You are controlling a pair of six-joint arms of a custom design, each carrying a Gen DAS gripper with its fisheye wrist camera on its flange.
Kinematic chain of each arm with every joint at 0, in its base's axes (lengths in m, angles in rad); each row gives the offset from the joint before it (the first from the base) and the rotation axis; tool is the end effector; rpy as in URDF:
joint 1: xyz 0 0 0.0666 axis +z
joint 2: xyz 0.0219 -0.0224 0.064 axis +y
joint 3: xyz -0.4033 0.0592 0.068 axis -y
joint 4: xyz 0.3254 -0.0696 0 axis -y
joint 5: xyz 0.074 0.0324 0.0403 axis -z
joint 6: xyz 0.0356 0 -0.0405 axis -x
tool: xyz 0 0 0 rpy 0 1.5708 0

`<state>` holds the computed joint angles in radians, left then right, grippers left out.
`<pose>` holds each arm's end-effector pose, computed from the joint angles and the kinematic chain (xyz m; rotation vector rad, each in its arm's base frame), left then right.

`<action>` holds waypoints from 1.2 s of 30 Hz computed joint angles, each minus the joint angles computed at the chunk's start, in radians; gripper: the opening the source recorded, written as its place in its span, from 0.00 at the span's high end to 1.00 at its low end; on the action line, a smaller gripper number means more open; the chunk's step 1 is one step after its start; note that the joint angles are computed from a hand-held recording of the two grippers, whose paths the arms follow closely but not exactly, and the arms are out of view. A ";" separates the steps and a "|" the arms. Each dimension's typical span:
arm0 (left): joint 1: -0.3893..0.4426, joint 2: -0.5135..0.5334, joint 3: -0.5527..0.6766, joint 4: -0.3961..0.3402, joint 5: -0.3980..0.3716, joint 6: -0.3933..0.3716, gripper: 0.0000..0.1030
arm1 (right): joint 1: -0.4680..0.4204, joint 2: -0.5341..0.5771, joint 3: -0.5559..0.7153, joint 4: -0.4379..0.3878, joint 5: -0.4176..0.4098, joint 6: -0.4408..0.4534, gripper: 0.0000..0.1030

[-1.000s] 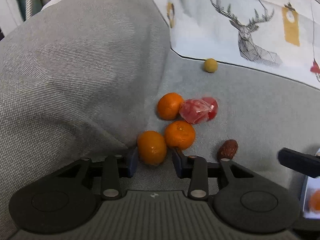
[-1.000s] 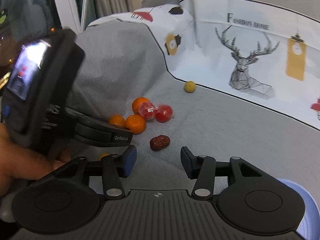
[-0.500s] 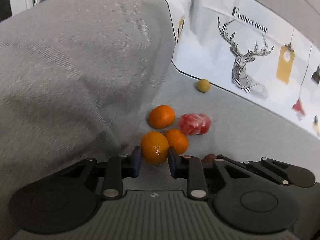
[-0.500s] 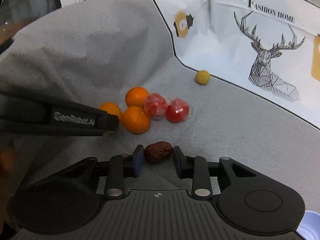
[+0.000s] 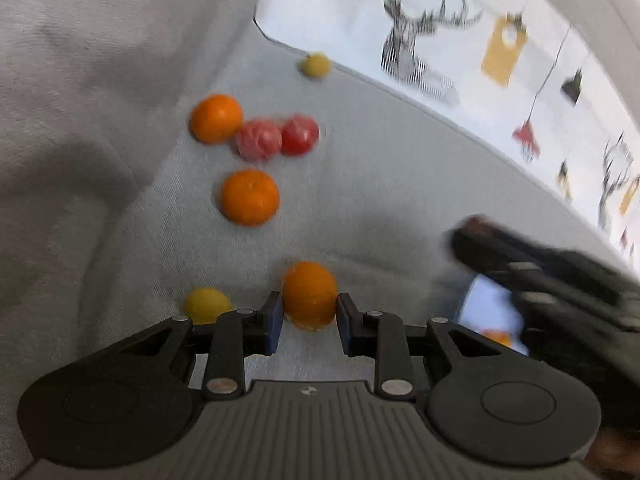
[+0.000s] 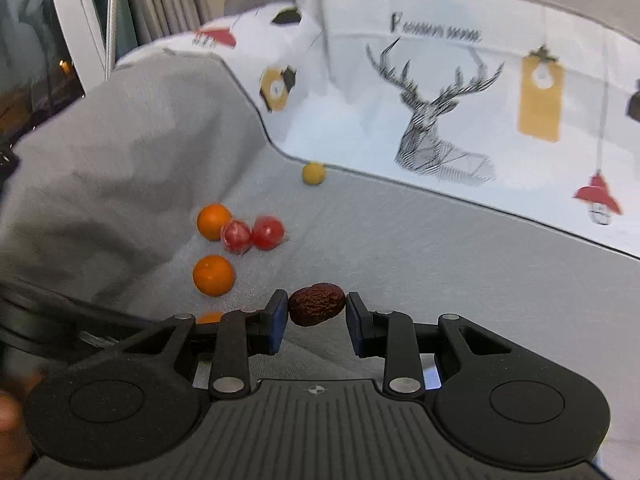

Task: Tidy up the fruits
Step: 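Grasp an orange with the left tool while the right tool grasps another date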

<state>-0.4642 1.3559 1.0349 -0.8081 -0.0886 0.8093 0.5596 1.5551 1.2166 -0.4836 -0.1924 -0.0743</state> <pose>0.3211 -0.1577 0.3374 -0.4941 2.6773 -0.2664 0.3903 0.2520 0.3469 -0.6754 2.3438 0.5219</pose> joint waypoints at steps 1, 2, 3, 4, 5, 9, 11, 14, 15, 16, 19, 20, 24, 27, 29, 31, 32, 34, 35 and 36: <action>-0.004 0.004 0.005 -0.002 -0.002 -0.007 0.68 | -0.010 -0.022 -0.010 -0.006 -0.006 -0.009 0.68; -0.010 0.011 0.013 -0.011 -0.013 -0.013 0.68 | -0.021 -0.051 -0.025 -0.015 -0.010 -0.020 0.68; -0.014 0.015 0.018 -0.017 -0.016 -0.013 0.68 | -0.031 -0.076 -0.036 -0.026 -0.012 -0.026 0.68; -0.019 0.020 0.026 -0.027 -0.023 -0.014 0.68 | -0.039 -0.102 -0.051 -0.033 -0.012 -0.032 0.68; -0.026 0.025 0.033 -0.036 -0.032 -0.014 0.68 | -0.049 -0.131 -0.067 -0.042 -0.013 -0.033 0.68; -0.053 0.026 0.059 -0.079 -0.065 -0.015 0.69 | -0.081 -0.251 -0.130 -0.073 0.000 -0.023 0.68; -0.070 0.016 0.070 -0.088 -0.087 -0.015 0.69 | -0.100 -0.305 -0.153 -0.097 0.004 -0.017 0.68; -0.103 -0.005 0.083 -0.097 -0.120 -0.002 0.69 | -0.134 -0.370 -0.187 -0.117 0.009 -0.007 0.68; -0.116 -0.012 0.085 -0.099 -0.131 0.003 0.69 | -0.148 -0.388 -0.203 -0.116 0.009 -0.004 0.68; -0.128 -0.018 0.089 -0.103 -0.145 0.005 0.69 | -0.160 -0.401 -0.221 -0.110 0.008 -0.003 0.68; -0.169 -0.027 0.109 -0.109 -0.212 0.011 0.69 | -0.204 -0.411 -0.266 -0.109 0.012 -0.004 0.68; -0.188 -0.031 0.116 -0.111 -0.243 0.007 0.69 | -0.218 -0.407 -0.273 -0.115 0.016 -0.004 0.68; -0.265 -0.023 0.157 -0.138 -0.305 0.030 0.69 | -0.261 -0.403 -0.290 -0.098 0.013 -0.006 0.68; -0.314 -0.012 0.179 -0.125 -0.316 0.064 0.69 | -0.279 -0.396 -0.296 -0.088 0.007 -0.019 0.68; -0.345 -0.008 0.170 -0.076 -0.331 0.051 0.69 | -0.279 -0.388 -0.295 -0.083 0.005 -0.028 0.68; -0.365 0.006 0.157 -0.043 -0.345 0.008 0.69 | -0.269 -0.381 -0.295 -0.077 0.013 -0.027 0.68; -0.371 0.022 0.163 -0.052 -0.357 -0.004 0.69 | -0.264 -0.377 -0.296 -0.075 0.020 -0.025 0.68; -0.366 0.041 0.167 -0.041 -0.356 -0.013 0.69 | -0.259 -0.369 -0.295 -0.070 0.029 -0.017 0.68; -0.358 0.049 0.168 -0.027 -0.346 -0.017 0.69 | -0.257 -0.363 -0.295 -0.068 0.033 -0.014 0.68; -0.352 0.057 0.168 -0.015 -0.337 -0.017 0.69 | -0.255 -0.357 -0.294 -0.064 0.039 -0.012 0.68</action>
